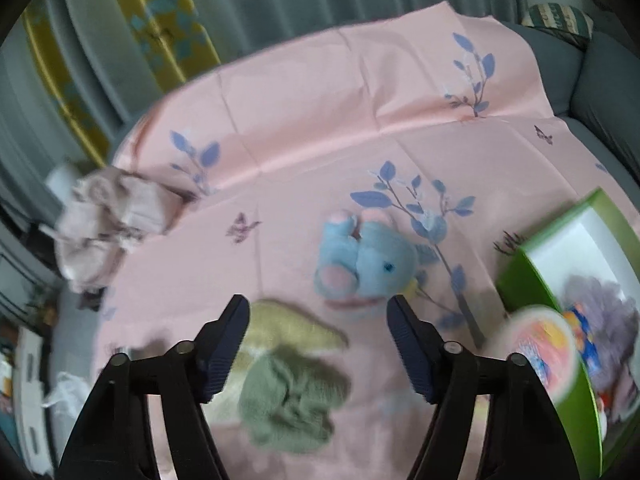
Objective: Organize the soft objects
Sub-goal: 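Grasp the blue plush elephant with the right tool, then lift the plush elephant and carry it over the green box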
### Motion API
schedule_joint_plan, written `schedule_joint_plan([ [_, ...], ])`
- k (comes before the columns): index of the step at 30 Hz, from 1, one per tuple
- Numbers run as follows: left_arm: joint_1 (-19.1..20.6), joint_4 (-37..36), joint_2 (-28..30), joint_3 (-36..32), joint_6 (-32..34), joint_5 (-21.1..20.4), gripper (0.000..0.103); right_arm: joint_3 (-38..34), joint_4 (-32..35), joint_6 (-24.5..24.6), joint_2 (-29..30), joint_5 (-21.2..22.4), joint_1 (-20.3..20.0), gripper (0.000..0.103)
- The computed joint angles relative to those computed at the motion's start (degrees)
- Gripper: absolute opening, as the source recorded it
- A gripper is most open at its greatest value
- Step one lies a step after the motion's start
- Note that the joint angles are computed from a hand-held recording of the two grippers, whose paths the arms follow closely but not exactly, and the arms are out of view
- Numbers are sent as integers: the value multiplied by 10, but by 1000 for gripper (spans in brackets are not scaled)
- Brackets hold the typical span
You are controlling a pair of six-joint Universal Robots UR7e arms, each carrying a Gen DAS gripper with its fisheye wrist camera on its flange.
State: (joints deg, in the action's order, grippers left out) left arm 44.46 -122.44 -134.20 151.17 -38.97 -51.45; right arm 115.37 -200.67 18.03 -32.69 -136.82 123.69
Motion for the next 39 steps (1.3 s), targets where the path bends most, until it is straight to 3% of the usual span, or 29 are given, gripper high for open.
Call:
schedule_joint_plan([
  [6, 21, -22, 26, -4, 12, -13, 98, -75, 58, 8, 52, -20, -46, 60],
  [8, 26, -30, 34, -5, 18, -19, 98, -88, 63, -3, 64, -24, -54, 50],
  [10, 27, -31, 40, -6, 19, -21, 98, -110, 15, -64, 93, -73, -44, 34],
  [11, 25, -27, 41, -6, 17, -18, 98, -113, 2, -84, 97, -74, -43, 34],
  [13, 20, -19, 41, -6, 13, -14, 98, -102, 16, -73, 86, -55, -47, 32],
  [17, 18, -14, 38, -4, 8, -6, 98, -60, -26, -64, 58, -16, -44, 30],
  [22, 16, 1, 27, -5, -6, 5, 98, 9, -75, -84, 10, 10, 3, 30],
  [27, 0, 56, 8, -7, -45, 42, 98, 90, -128, -85, -15, 87, 39, 30],
  [31, -12, 82, -13, -8, -58, 46, 98, 125, -106, -42, 0, 95, 60, 30],
  [36, -36, 124, -27, -7, -77, 53, 99, 136, -84, -4, 35, 99, 53, 30],
  [39, -43, 139, -38, -6, -81, 45, 99, 149, -24, 15, 18, 176, 25, 30],
])
